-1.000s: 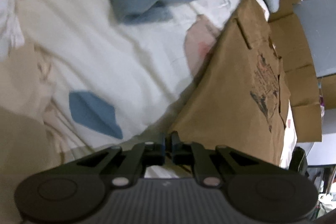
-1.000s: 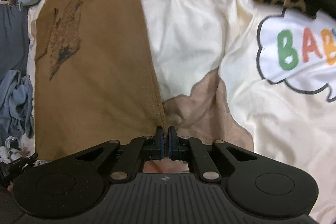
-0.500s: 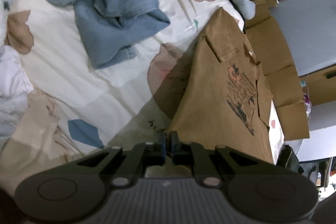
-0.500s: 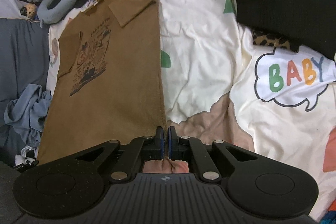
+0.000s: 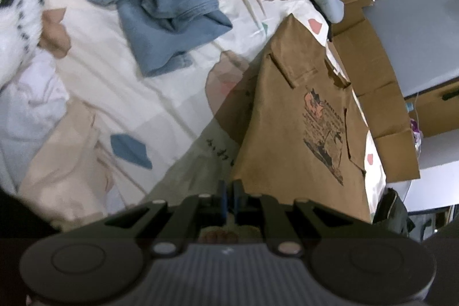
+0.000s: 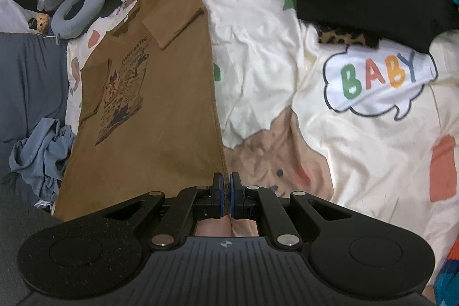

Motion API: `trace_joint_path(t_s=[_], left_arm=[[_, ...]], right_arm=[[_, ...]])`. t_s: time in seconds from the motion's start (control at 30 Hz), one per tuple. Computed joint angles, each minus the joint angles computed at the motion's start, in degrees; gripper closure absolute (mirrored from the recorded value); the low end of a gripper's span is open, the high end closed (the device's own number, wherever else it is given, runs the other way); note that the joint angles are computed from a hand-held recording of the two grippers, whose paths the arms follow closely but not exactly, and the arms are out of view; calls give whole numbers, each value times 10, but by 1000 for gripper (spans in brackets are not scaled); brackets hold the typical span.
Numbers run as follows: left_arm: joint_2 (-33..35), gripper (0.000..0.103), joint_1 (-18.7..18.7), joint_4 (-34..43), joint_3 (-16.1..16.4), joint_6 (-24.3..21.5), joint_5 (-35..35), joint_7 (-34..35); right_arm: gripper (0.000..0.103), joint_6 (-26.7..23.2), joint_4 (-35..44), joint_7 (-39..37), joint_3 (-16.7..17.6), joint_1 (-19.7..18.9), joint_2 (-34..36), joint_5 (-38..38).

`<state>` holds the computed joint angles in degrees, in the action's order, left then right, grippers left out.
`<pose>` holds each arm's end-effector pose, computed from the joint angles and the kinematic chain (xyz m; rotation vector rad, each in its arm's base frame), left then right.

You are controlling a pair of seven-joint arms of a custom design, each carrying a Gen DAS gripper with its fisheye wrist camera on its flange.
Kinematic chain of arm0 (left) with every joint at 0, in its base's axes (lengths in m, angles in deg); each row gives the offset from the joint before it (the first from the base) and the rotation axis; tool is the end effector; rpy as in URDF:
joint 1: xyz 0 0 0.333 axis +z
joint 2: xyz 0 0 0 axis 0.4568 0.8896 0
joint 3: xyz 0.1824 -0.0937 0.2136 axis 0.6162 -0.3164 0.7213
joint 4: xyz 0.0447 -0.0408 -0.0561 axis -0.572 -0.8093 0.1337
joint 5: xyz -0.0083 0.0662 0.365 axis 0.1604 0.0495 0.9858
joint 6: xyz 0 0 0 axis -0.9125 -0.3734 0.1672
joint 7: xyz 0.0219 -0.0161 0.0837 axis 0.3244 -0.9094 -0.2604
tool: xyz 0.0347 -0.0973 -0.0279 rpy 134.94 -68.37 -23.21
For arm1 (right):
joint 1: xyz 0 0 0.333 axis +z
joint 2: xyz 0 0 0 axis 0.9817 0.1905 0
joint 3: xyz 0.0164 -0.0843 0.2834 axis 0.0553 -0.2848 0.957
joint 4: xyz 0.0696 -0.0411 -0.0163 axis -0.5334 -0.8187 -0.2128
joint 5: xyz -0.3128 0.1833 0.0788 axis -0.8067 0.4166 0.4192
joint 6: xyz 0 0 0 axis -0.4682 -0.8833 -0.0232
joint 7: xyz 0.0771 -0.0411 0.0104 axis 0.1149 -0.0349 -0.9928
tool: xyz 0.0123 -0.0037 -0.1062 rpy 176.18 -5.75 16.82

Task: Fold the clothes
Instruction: 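Carry the held hem over the shirt toward the collar with both grippers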

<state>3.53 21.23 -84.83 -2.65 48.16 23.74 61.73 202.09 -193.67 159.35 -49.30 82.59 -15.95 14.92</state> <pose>0.7458 -0.1834 0.4841 2.4316 -1.5748 0.8821 0.5694 0.0112 0.4688 -1.0598 2.3579 0.0987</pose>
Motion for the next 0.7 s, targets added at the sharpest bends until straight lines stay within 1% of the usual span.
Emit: trace_joint_path(t_s=[0.17,0.23,0.37,0.5,0.7], left_arm=[[-78,99,18,-139,-6,55,-17,2],[-100,99,24,-178,-8,65,-24,4],[-129,99,31,-228,-11,79,-38,6],[-132,99,33,-232,-9,82,-44,4],[-98,99,26,-167,-8,70,-39,-2]], right_arm=[[102,-6,-23,14,3,4,-26,-20],[102,-9,-32,16,3,5,-35,-22],[102,-14,-51,32,5,7,-51,-33],[102,-9,-57,43,7,9,-58,-40],[102,-13,-38,45,6,9,-49,-49]])
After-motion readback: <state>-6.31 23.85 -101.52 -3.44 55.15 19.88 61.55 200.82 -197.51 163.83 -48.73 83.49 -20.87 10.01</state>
